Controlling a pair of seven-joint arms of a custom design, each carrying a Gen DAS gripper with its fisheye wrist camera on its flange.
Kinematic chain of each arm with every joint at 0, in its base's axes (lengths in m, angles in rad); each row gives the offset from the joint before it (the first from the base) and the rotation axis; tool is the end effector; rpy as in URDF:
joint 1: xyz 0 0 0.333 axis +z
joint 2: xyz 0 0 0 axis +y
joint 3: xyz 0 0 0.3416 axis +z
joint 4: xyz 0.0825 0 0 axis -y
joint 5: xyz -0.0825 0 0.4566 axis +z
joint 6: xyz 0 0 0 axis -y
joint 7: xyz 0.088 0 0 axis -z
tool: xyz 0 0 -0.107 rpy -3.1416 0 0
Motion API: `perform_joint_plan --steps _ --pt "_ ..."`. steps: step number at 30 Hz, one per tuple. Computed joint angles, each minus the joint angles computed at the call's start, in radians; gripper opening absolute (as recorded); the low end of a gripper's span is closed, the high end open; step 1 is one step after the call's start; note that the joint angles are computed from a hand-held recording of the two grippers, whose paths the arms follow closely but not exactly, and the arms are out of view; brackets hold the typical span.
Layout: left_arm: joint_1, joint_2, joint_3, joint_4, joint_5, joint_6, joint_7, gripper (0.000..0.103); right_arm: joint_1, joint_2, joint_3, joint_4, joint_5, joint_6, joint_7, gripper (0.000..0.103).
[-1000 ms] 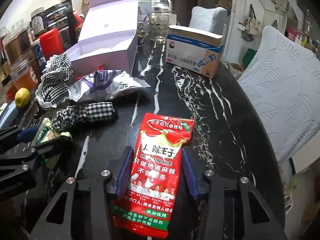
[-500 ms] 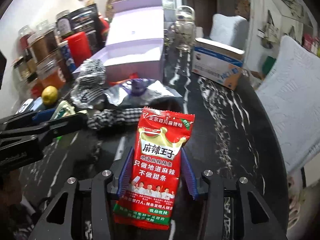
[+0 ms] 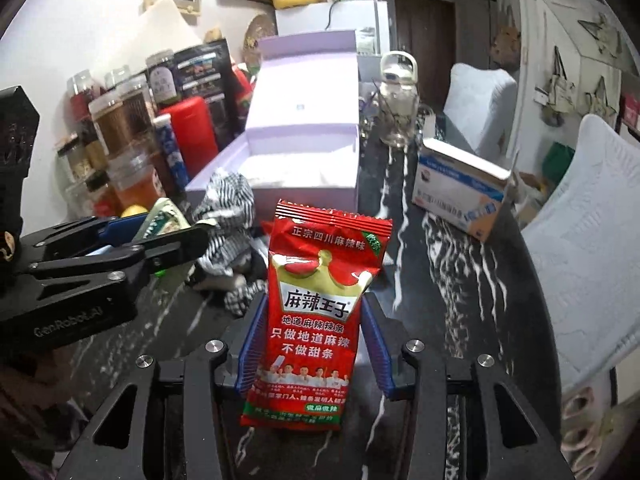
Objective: Organize soft objects
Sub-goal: 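Lift both held packets toward the lavender box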
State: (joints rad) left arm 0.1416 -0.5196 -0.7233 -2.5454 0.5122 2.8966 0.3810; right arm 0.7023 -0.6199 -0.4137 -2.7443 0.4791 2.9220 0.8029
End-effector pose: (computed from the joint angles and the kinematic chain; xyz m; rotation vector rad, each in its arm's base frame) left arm 0.4019 -0.3126 0.4612 -1.7856 1.6375 -0.9052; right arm 0.4318 0.1021 0.4433 -2.0584 1.0839 -0.3762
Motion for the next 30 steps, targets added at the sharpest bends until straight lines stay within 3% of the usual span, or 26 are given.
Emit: perform_joint_plan --steps 13,23,30 --pt "0.076 0.007 -0.022 0.070 0.046 0.034 0.026 0.047 0.065 -0.006 -0.049 0.075 0.041 0.019 -0.015 0.046" --pt "0.212 0.000 -0.074 0.125 0.064 0.083 0.052 0.047 0.171 0.055 -0.118 0.187 0.123 0.040 -0.092 0.046" --pt "0.341 0.019 -0.133 0.177 0.061 0.125 0.079 0.047 0.252 0.124 -0.165 0.291 0.237 0.044 -0.199 0.046"
